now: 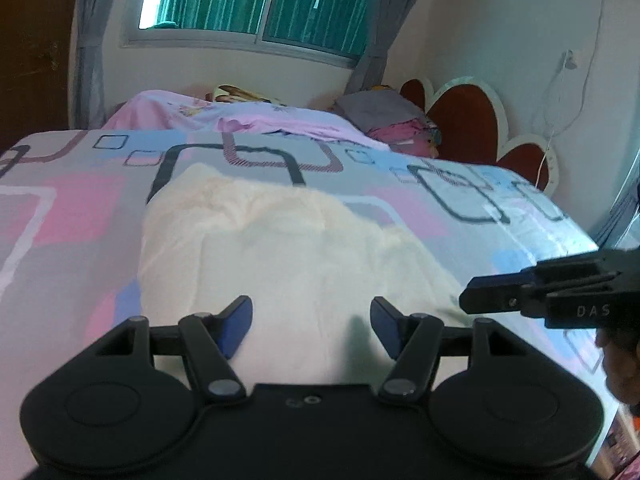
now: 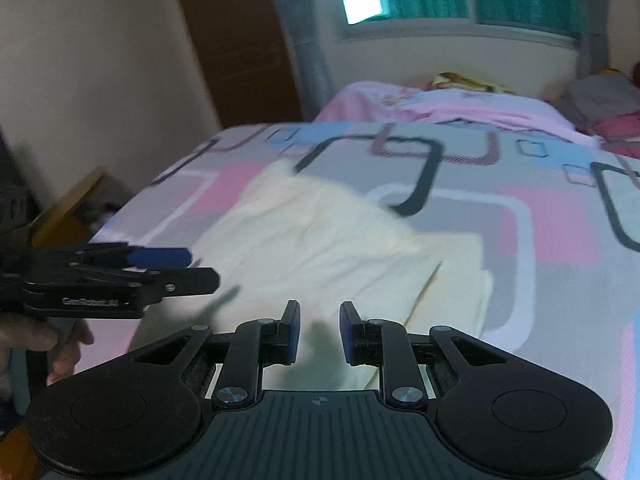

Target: Fold large clothes

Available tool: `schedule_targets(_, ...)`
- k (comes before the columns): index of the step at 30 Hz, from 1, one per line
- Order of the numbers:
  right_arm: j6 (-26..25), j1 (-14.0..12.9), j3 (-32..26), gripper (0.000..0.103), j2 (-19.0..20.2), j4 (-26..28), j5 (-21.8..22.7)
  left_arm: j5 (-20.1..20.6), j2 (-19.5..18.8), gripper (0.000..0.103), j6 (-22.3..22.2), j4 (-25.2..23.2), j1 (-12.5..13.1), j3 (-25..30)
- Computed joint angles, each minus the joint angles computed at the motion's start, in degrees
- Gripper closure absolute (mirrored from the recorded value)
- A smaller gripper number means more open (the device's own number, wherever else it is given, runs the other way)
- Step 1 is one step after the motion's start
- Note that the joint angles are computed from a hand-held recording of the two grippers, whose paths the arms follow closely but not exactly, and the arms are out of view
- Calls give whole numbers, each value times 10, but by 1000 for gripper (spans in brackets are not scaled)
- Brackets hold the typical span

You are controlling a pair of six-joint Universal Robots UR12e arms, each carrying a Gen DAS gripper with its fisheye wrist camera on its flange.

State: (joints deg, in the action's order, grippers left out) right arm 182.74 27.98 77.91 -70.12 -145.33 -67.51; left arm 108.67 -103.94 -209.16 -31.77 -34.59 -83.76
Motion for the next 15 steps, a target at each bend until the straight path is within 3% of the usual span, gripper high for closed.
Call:
schedule_targets(5,-27,10,24,82,-15,33,-30,29,10,40,-29,-32,-24,-16)
schedule_targets(9,-31,12,40,82,-16,41,-41,42,15,40,-68,-34,-32,-29)
schedule_targets(15,-24,15,56,82,-10,33,-45,53,10,37,-82,-52,-33,-33)
